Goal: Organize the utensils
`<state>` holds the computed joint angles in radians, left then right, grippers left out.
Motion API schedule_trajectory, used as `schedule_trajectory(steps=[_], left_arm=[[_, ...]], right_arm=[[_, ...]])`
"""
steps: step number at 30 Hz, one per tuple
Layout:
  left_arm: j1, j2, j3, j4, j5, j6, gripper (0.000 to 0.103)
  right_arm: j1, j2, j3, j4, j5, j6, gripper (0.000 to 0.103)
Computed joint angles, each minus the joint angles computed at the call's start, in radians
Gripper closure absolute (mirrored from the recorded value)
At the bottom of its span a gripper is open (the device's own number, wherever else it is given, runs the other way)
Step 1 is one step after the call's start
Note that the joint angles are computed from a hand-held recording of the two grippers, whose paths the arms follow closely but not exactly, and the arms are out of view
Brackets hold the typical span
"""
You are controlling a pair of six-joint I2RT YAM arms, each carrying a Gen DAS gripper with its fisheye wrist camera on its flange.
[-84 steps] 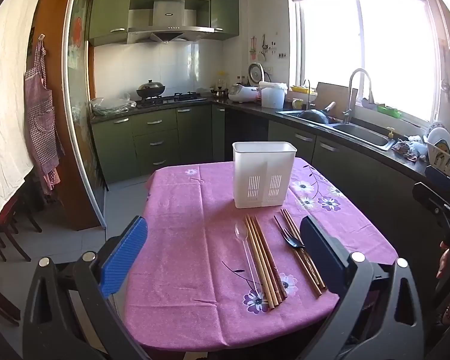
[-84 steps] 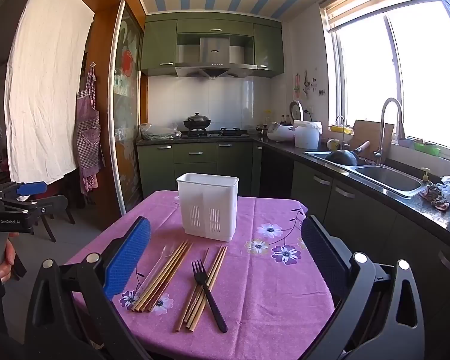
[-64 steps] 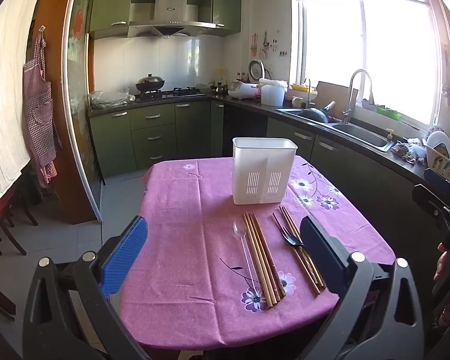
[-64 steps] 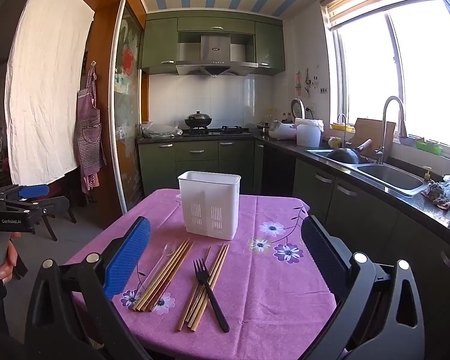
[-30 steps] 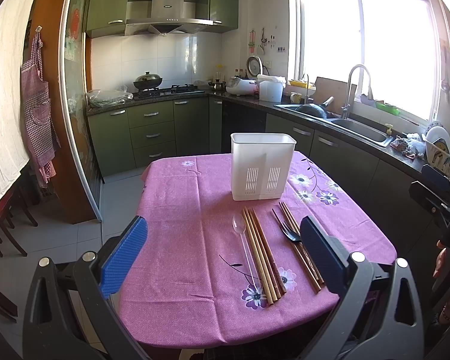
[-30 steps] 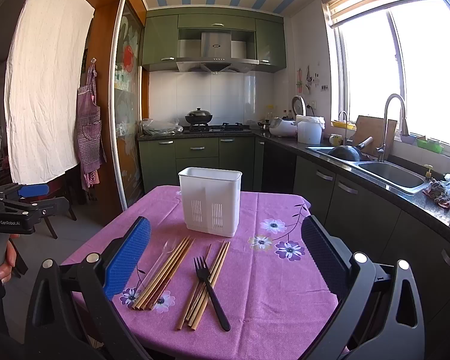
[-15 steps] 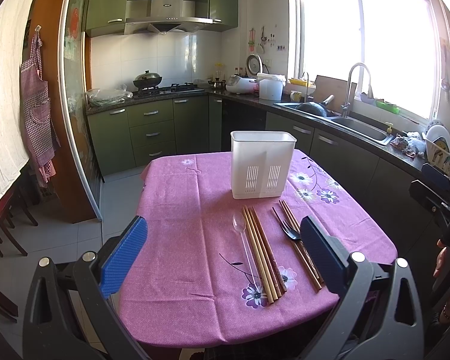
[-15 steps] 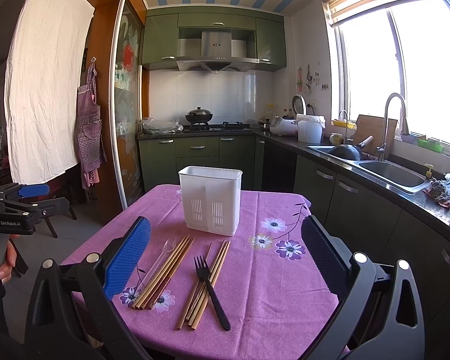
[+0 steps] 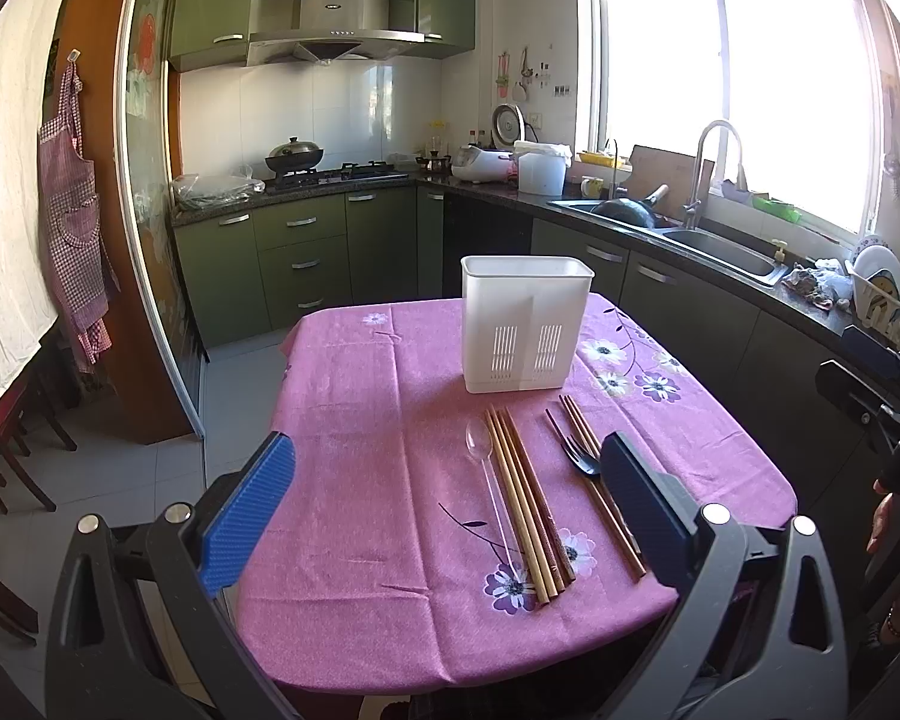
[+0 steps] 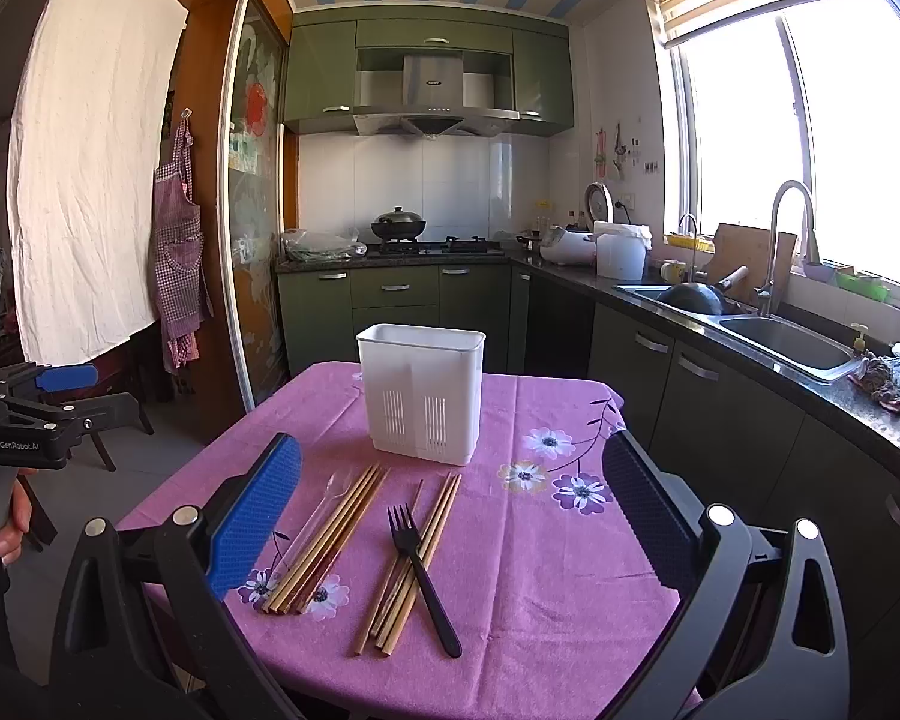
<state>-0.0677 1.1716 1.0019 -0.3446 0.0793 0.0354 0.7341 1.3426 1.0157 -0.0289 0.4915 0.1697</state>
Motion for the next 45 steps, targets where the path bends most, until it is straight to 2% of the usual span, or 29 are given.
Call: schedule_trajectory(steps=[7,11,14,19,25,28,30,31,32,34,39,41,45], left_arm=[[0.003,0.006,-0.032,0.025,0.004,0.005,0.006],[0.006,0.033,-0.008,0.016,0.009,0.009,0.006],[0.005,0.104,0.043,-0.004,0.016,0.014,0.006],[-0.005,0.366,0.261,-0.11,0.026,0.016,0.006],[-0.028,0.728,0.621,-0.334,-0.006,-0.002,0.006],[-0.044,0.872,0.781,-0.45,-0.004,-0.001,0.007],[-0.056,0.955,0.884,-0.532,-0.005,-0.003,0.019],[-0.059,0.994,0.933,-0.573,-0.003,-0.007,0.031],[-0.063,1.029,0.986,-0.614,-0.006,-0.014,0.038],[-0.067,1.074,1.049,-0.656,-0.02,-0.034,0.044],[-0.075,1.143,1.144,-0.704,-0.04,-0.059,0.048],[-0.08,1.157,1.154,-0.699,-0.041,-0.067,0.06],[-0.09,1.212,1.224,-0.746,-0.044,-0.065,0.071]], right_arm=[[-0.005,0.013,0.015,-0.018,-0.008,0.007,0.004],[-0.013,0.028,0.022,-0.023,-0.014,0.008,0.004],[-0.037,0.071,0.074,-0.083,-0.029,0.003,0.004],[-0.142,0.179,0.194,-0.174,-0.128,-0.007,0.004],[-0.27,0.36,0.408,-0.32,-0.309,-0.018,0.004],[-0.291,0.453,0.505,-0.375,-0.344,-0.039,0.004],[-0.302,0.497,0.541,-0.385,-0.363,-0.045,0.004],[-0.305,0.514,0.553,-0.388,-0.37,-0.043,0.004],[-0.309,0.53,0.563,-0.391,-0.379,-0.041,0.004],[-0.318,0.555,0.575,-0.388,-0.403,-0.04,0.004],[-0.337,0.586,0.585,-0.385,-0.441,-0.025,0.004],[-0.343,0.582,0.577,-0.379,-0.44,-0.018,0.004],[-0.353,0.567,0.555,-0.368,-0.46,-0.016,0.004]])
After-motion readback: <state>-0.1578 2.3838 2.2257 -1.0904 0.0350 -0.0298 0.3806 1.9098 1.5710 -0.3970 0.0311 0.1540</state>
